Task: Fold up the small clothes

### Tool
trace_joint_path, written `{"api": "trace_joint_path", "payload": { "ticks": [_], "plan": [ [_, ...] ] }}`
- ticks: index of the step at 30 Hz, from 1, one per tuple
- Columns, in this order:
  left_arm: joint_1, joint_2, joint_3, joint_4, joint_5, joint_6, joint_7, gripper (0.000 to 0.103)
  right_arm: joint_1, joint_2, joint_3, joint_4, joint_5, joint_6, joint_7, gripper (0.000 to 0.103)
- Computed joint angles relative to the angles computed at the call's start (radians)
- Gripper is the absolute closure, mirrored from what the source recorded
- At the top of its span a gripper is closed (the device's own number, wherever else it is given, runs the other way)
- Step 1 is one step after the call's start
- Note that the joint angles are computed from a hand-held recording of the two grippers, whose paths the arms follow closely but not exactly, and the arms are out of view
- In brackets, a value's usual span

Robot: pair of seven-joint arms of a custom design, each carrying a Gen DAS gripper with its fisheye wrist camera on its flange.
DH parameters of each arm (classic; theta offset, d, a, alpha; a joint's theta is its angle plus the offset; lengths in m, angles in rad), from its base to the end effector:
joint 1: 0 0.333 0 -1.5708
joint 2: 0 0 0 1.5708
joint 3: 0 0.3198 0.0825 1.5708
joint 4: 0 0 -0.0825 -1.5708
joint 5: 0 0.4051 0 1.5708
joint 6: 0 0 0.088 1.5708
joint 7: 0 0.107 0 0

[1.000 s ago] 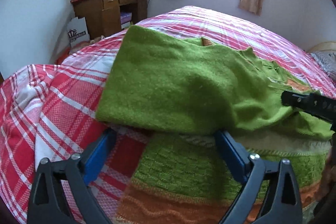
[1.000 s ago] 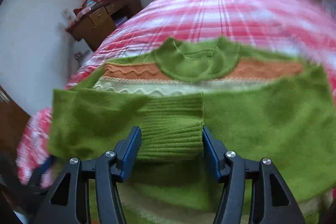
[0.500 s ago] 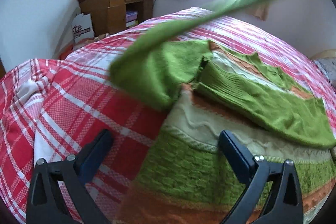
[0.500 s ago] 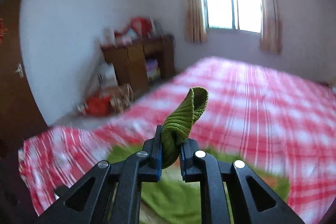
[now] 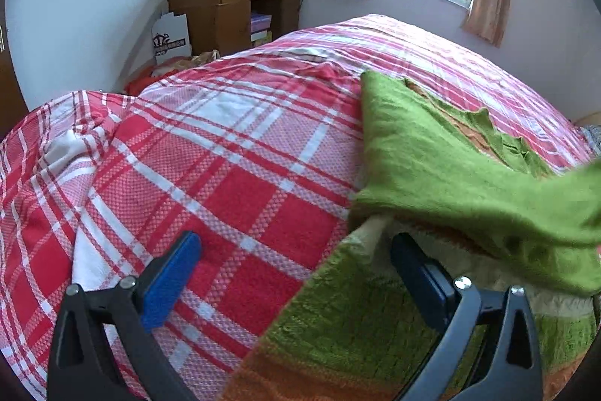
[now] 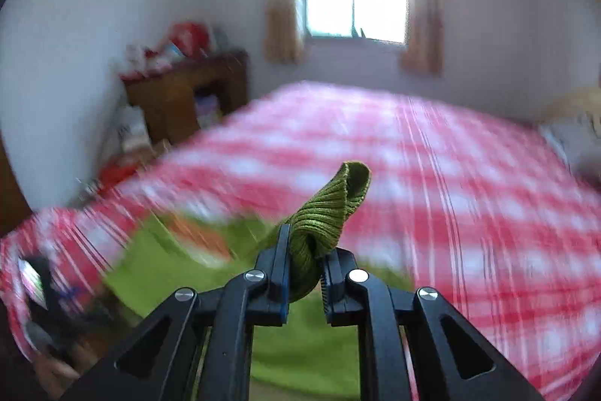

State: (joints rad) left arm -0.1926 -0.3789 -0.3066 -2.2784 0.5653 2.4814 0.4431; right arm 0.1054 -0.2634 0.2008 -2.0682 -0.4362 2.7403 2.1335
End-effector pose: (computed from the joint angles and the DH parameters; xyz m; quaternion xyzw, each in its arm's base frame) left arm 0.4350 -0.2564 0.5566 -0.7339 0.5638 -0.2634 0.2723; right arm 0.5145 0.1934 0.6493 -0.6481 0.5969 -0.3265 0.3422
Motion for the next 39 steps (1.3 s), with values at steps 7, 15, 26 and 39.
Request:
{"api": "trace_joint_path", "payload": {
  "ticks": [7,15,26,39],
  "plan": [
    [-0.030,-0.004,0.024,0.015,-0.047,-0.045,0.114,0.000,0.053,-0.015,-0.105,-0.218,0.280,0.011,-0.110,0.079],
    [-0.022,-0.093,0.022,-0.003,-0.053,-0.021,0.232,0.000,-0.210,-0.254,0.120,-0.324,0.009,-0.044,0.174,0.046],
    [-0.004,0.135,-0.039,0.186,0.093,-0.125,0.188,0.002,-0.044,-0.056,0.023,-0.206,0.138,-0.035,-0.036,0.093],
    [-0.045,-0.060,0.043,-0.002,-0.003,0.004,0.303,0.000,0.010,-0.227,-0.040,-0.341,0.235,0.035,-0.053,0.093]
  ]
}}
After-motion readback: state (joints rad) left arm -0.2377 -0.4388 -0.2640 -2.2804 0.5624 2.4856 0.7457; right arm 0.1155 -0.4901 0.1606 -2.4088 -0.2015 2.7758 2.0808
